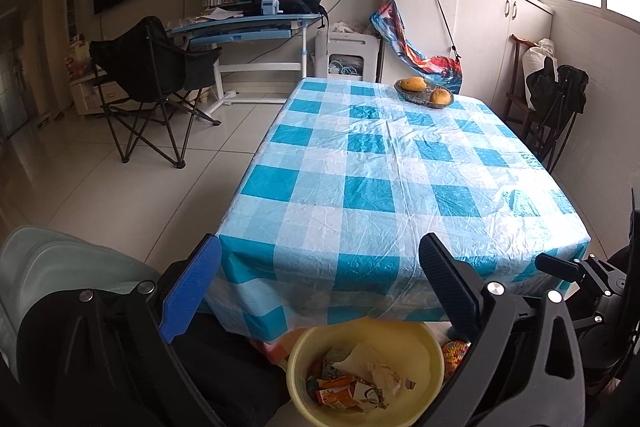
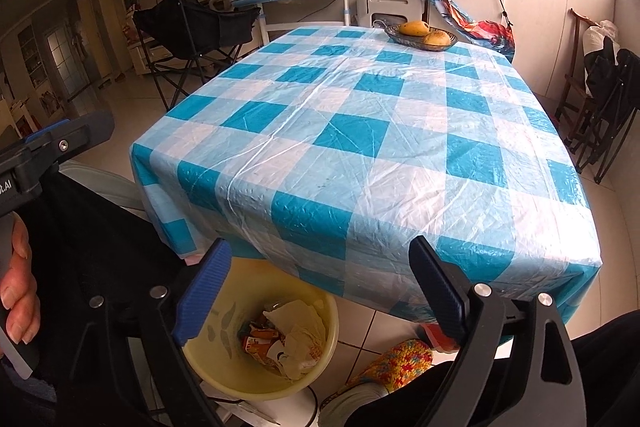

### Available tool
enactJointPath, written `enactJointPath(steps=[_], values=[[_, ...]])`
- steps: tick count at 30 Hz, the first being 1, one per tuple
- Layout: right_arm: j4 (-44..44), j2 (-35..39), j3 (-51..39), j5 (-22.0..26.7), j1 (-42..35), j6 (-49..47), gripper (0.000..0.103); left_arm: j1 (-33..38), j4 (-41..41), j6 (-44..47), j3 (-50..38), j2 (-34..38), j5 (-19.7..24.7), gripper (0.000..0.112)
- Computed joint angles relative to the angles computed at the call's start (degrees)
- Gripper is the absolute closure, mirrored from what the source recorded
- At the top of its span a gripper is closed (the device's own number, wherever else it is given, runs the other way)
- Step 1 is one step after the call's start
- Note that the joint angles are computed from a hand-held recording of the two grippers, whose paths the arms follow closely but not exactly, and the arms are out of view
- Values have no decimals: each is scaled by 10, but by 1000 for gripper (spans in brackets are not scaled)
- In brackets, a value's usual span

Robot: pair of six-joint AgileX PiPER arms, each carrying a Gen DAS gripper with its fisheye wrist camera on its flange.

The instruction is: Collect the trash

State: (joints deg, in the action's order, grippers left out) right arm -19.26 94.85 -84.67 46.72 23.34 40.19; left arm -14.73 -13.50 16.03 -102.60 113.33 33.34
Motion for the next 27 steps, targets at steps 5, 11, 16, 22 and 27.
enactJointPath(steps=[5,11,16,22,27], values=[[-7,0,0,1,1,6,16,0,4,-1,-2,2,2,17],[-10,0,0,3,1,10,16,-5,19,-12,-1,3,1,17],[-10,1,-3,7,1,8,16,-6,26,-20,-2,6,2,17],[-26,-1,0,4,2,24,16,-6,28,-22,-2,6,1,17],[-33,-2,2,4,2,32,16,-6,29,-22,-2,6,0,17]])
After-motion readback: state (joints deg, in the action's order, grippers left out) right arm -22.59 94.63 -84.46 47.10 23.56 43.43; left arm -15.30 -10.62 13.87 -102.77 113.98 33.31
